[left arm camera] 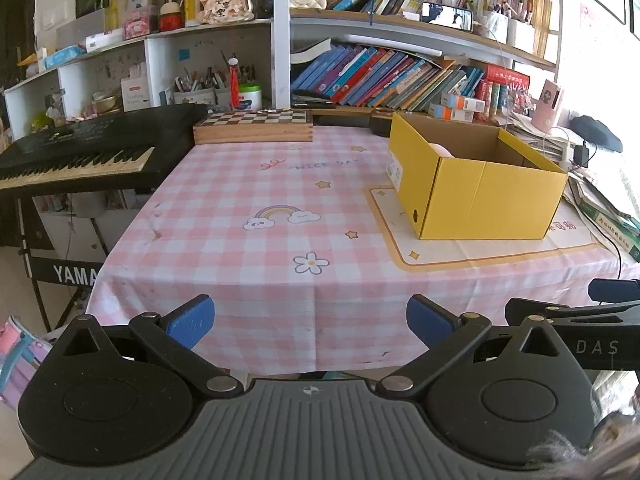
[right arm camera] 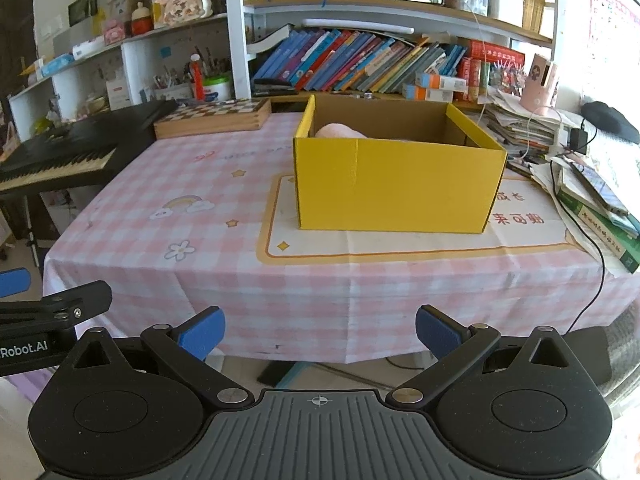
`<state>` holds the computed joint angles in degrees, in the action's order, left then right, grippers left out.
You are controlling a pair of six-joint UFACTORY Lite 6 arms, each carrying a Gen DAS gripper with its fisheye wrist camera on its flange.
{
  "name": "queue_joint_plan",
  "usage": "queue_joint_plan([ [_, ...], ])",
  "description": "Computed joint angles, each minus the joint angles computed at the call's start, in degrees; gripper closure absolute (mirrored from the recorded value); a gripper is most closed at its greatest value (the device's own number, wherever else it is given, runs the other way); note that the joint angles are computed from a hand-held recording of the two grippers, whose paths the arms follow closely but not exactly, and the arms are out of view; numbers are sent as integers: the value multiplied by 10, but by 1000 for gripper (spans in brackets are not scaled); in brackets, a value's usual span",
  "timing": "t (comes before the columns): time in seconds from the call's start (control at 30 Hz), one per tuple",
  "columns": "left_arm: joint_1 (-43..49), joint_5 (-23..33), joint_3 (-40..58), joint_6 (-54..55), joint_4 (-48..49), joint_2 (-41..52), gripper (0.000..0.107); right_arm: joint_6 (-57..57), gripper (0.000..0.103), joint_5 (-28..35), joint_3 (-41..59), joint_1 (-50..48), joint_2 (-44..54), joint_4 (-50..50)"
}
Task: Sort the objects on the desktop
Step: 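Lift both tools out of the yellow box and back away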
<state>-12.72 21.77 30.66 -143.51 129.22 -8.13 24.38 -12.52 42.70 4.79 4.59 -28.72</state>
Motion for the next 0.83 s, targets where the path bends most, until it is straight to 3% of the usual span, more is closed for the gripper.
queue_joint_plan([
  [0.83, 21, -15, -2, -42, 52, 4, 4, 0, 0, 13, 11, 12, 15, 9],
])
